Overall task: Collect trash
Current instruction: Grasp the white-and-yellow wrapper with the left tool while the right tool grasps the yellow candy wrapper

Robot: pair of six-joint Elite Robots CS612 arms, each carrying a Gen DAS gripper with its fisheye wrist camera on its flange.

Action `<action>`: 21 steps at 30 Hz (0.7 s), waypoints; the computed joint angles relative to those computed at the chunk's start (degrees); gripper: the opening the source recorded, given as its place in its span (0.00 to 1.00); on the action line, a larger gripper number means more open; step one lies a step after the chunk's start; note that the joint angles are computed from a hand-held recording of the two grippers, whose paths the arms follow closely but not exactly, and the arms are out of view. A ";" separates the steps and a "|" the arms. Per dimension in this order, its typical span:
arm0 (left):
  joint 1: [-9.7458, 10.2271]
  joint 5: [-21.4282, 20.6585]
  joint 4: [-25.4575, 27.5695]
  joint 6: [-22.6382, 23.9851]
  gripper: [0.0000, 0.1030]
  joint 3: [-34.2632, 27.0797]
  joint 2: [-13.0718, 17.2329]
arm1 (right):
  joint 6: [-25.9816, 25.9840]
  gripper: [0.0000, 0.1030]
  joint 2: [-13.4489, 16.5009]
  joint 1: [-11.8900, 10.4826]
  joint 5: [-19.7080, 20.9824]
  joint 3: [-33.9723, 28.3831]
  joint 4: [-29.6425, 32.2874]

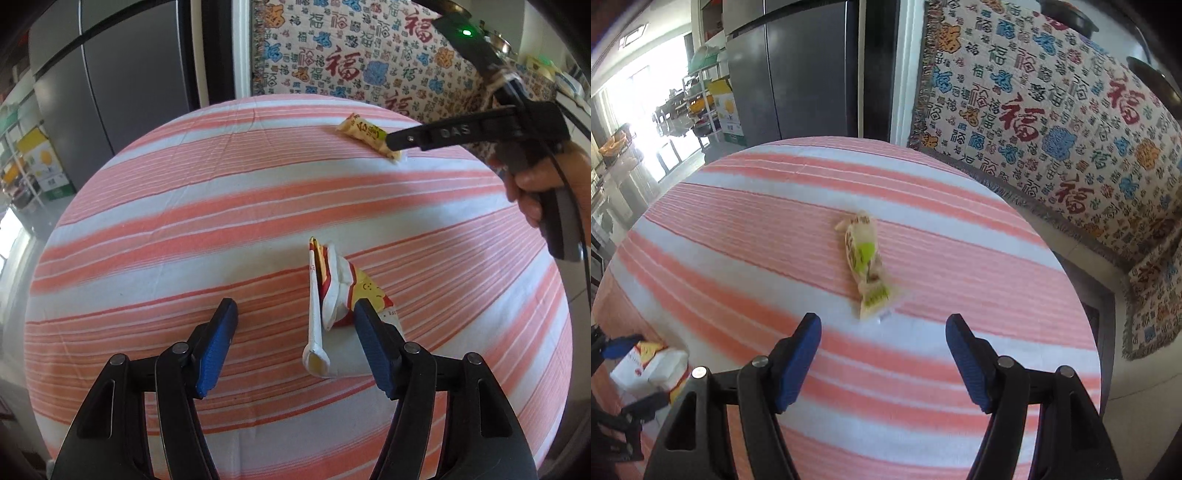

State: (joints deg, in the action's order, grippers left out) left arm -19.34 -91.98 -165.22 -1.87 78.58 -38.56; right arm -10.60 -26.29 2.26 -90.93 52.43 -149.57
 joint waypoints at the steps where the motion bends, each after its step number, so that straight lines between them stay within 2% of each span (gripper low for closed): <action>1: -0.03 0.10 0.13 0.05 0.66 -0.10 0.02 | -0.95 0.69 1.25 0.40 -0.98 -2.69 2.31; 4: -0.18 0.51 0.47 0.15 0.66 -0.46 0.13 | -3.29 0.69 4.72 1.40 -4.05 -9.49 6.94; 7: -0.22 0.62 0.48 0.37 0.66 -0.54 0.17 | -3.11 0.69 7.24 1.94 -5.92 -14.23 10.52; 9: -0.14 0.32 0.61 0.27 0.66 -0.67 0.24 | -1.78 0.69 8.32 1.94 -5.99 -16.32 13.08; 12: -0.14 0.24 0.74 0.17 0.66 -0.81 0.25 | 2.27 0.68 7.90 1.42 -3.54 -15.17 12.76; 14: -0.18 0.30 0.63 0.22 0.66 -0.64 0.16 | 4.09 0.50 7.08 1.09 -1.45 -13.43 12.16; 15: -0.13 0.15 0.71 0.26 0.66 -0.70 0.18 | 4.67 0.30 6.59 1.10 -1.21 -12.42 11.67; 16: -0.11 -0.03 0.74 0.24 0.65 -0.62 0.10 | 5.15 0.19 6.00 1.16 -1.59 -11.26 11.32; 18: 0.16 -0.88 0.60 0.32 0.64 -0.34 -0.14 | 6.38 0.19 4.32 1.15 -1.76 -8.01 10.64; 21: 1.27 -4.86 0.63 0.62 0.64 0.19 -0.71 | 9.06 0.19 0.05 0.59 -0.02 0.05 8.66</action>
State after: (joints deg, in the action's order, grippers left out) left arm -18.07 -96.84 -164.59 -1.25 78.77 -39.28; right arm -1.54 -26.24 2.85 -90.95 52.47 -140.91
